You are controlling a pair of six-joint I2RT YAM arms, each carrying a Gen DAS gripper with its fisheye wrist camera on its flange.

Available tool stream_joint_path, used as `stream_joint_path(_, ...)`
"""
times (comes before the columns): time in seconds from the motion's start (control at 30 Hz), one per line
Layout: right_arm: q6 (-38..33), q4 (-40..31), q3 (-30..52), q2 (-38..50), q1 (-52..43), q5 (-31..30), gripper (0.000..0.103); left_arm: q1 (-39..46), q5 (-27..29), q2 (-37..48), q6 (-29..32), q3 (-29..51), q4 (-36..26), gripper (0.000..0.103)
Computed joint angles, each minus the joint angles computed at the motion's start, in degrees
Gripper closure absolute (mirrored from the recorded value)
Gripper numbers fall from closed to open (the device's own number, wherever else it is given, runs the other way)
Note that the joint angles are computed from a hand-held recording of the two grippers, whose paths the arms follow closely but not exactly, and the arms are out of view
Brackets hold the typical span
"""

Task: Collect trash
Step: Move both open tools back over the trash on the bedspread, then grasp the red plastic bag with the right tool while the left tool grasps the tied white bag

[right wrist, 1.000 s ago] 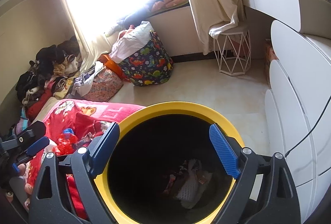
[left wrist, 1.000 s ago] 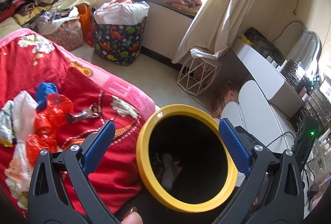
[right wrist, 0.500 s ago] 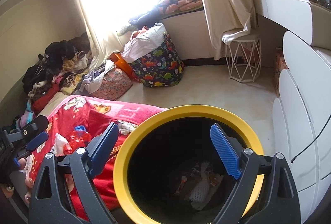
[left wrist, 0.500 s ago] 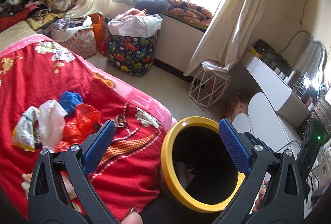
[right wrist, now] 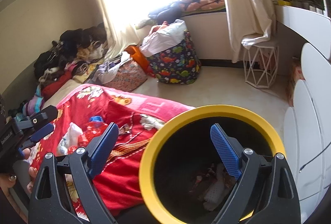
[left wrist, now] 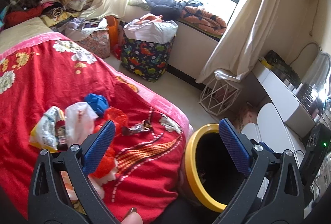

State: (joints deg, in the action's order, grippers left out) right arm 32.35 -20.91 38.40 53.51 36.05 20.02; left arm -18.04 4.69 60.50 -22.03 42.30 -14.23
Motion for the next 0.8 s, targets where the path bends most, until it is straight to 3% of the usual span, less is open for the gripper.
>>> stream_joint_path(0.4,-2.30,3.42,5.86,10.00,5.82,0.38,0.014,11.99,6.06,-2.45,3.06,-1.51,-1.40,0.011)
stream_joint_path(0.8,-4.33,6.86,11.93,21.48,10.16,-3.31,0.014,29.07,15.29,-2.03,9.83,-3.81,-4.87,0.011)
